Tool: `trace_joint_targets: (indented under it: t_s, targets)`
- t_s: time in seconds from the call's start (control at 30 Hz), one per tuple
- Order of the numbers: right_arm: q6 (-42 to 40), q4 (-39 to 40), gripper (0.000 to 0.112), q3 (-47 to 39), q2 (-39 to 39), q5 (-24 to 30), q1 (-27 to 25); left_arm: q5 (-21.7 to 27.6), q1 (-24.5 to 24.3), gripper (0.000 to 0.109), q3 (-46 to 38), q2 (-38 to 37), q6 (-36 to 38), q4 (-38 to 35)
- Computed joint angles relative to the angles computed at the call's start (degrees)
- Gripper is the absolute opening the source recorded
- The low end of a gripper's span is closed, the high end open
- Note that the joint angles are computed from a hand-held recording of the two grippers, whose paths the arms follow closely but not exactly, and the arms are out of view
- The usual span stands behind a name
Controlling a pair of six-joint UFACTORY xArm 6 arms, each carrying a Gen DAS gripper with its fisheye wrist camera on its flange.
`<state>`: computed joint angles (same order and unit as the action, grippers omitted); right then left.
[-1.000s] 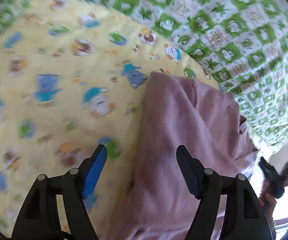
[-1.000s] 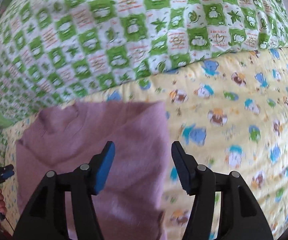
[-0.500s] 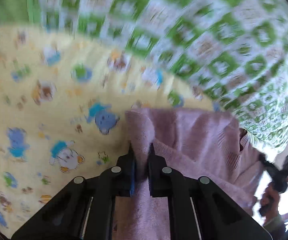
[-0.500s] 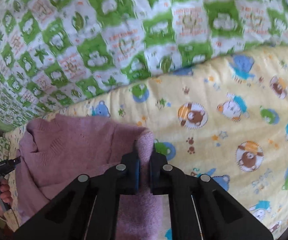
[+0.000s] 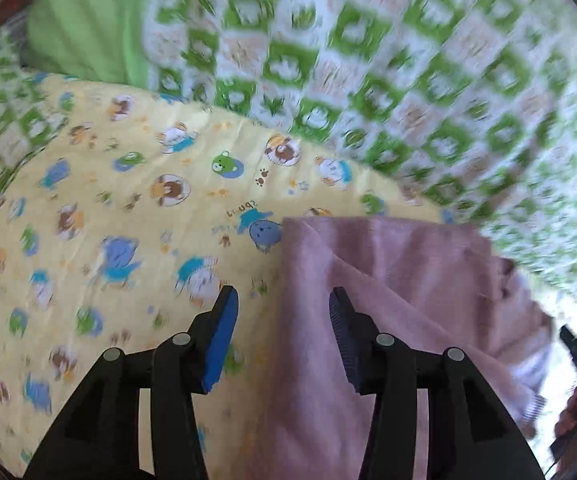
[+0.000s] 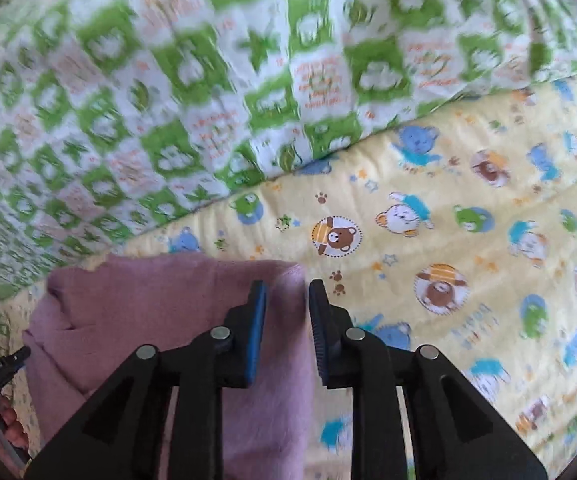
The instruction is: Fold small clothes
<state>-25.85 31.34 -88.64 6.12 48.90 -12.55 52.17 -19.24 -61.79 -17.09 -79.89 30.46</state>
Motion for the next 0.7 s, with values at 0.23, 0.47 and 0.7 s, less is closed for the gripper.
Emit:
trace_joint_targets:
  t_s: [0.23,0.47,0.7]
  targets:
    - [-14.95,9.82,0.024,14.44,-14.68,17.59,-2.97,-11.31,-6.89,0.048,4.25,-0.21,1.79,-3.81]
    - [-7.29,-1.07,0.017,19.36,-13.91,10.75,-1.34,-7.86,-7.38,0.035,9.96,-1.31,2.4,-9.67]
    - [-6.08,1.55,0.028,20.86,-19.0,11.2,-5.94,-0.44,-12.43,0.054,12.42,-10.82,-3.41,-6.61]
